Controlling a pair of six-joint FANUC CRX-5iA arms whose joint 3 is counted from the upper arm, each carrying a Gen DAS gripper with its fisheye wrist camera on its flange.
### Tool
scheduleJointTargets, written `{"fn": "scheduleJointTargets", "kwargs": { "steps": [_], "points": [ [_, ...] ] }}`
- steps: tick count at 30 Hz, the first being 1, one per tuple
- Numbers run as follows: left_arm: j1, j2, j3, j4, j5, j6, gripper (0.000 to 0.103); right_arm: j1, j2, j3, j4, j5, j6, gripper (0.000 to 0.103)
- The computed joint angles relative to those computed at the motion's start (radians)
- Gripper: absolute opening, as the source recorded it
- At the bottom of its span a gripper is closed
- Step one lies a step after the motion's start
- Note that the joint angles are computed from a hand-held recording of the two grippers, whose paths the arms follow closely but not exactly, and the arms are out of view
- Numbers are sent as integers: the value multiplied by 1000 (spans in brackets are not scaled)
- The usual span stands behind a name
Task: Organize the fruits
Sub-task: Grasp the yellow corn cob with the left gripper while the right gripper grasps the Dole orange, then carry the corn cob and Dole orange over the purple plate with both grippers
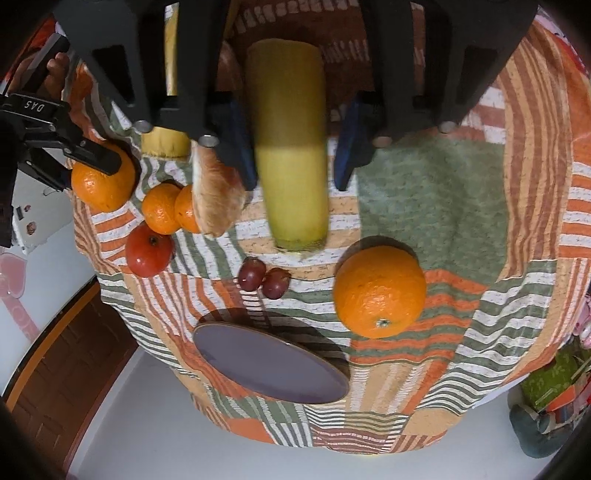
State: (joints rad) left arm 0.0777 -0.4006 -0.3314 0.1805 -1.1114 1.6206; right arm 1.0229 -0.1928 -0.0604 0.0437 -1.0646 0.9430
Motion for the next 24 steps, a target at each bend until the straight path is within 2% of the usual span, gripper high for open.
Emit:
{"fn": "scheduleJointTargets", "kwargs": {
  "steps": [6,16,24],
  "points": [
    [-13,-6,10,-22,-4,16,37,1,-5,0,11,-3,-21,67],
    [-3,-89,34,-46,2,13,36,35,-31,-18,167,23,-103,67],
    [8,-117,75,-38,42,6,35,47,-15,15,268,77,-118,67]
  ]
}}
